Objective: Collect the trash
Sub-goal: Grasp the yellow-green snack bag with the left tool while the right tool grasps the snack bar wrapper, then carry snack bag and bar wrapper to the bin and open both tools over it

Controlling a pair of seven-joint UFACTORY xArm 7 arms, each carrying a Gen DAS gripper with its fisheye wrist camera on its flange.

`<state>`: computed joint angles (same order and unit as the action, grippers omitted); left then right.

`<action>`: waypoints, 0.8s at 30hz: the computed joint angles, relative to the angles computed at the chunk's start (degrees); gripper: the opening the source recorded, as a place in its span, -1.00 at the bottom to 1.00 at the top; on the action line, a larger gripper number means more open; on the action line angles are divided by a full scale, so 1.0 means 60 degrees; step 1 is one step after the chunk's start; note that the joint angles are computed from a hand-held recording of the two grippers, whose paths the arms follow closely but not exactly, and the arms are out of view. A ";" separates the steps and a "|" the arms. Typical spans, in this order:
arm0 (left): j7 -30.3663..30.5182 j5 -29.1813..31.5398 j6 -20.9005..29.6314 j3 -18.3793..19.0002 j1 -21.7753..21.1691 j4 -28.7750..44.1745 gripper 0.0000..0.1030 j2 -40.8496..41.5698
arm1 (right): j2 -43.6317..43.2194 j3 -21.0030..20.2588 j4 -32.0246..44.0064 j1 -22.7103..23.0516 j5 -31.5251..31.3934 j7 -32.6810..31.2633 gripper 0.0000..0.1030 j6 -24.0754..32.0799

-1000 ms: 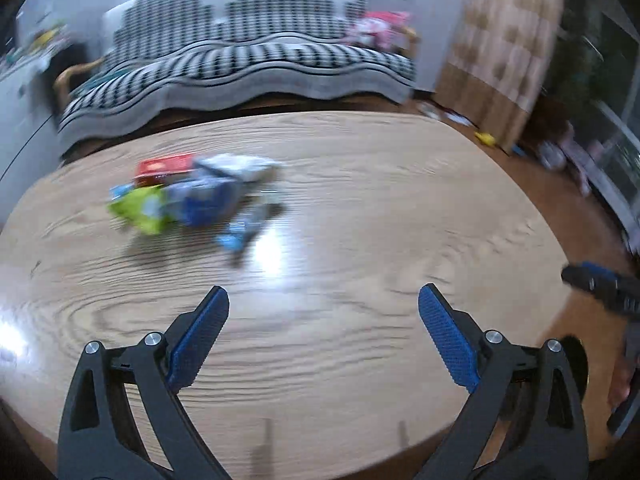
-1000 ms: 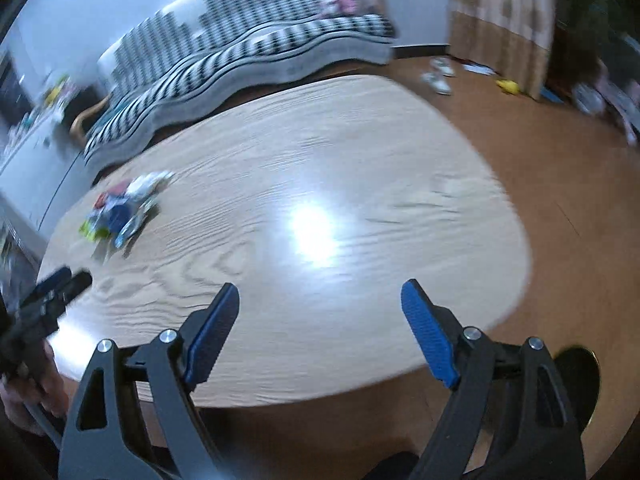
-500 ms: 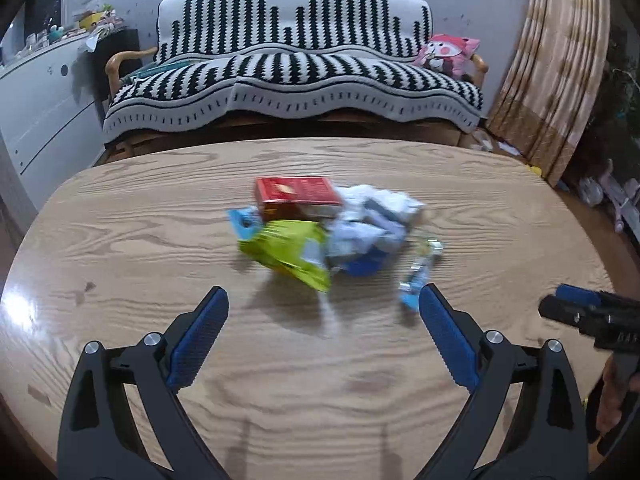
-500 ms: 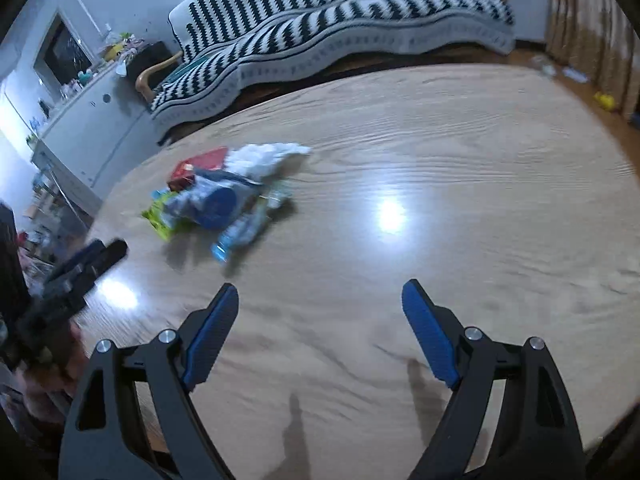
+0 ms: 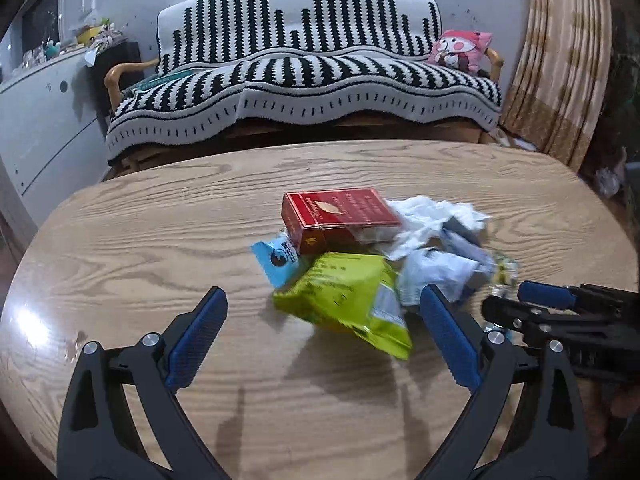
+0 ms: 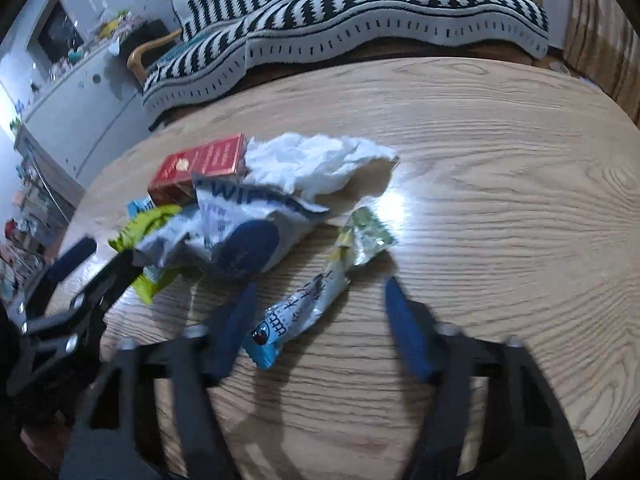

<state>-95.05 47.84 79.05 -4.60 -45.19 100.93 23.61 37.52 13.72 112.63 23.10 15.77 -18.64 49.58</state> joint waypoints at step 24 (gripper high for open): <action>-0.0201 0.0396 0.1355 -0.0259 -0.1149 0.2389 -0.18 0.0647 | -0.3478 -0.0425 -0.3613 -0.2057 0.1806 -0.2768 -0.80 -0.0190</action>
<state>-96.25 50.22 87.18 -6.15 -52.08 115.27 27.49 16.65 11.17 90.95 10.76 26.60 -35.25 48.44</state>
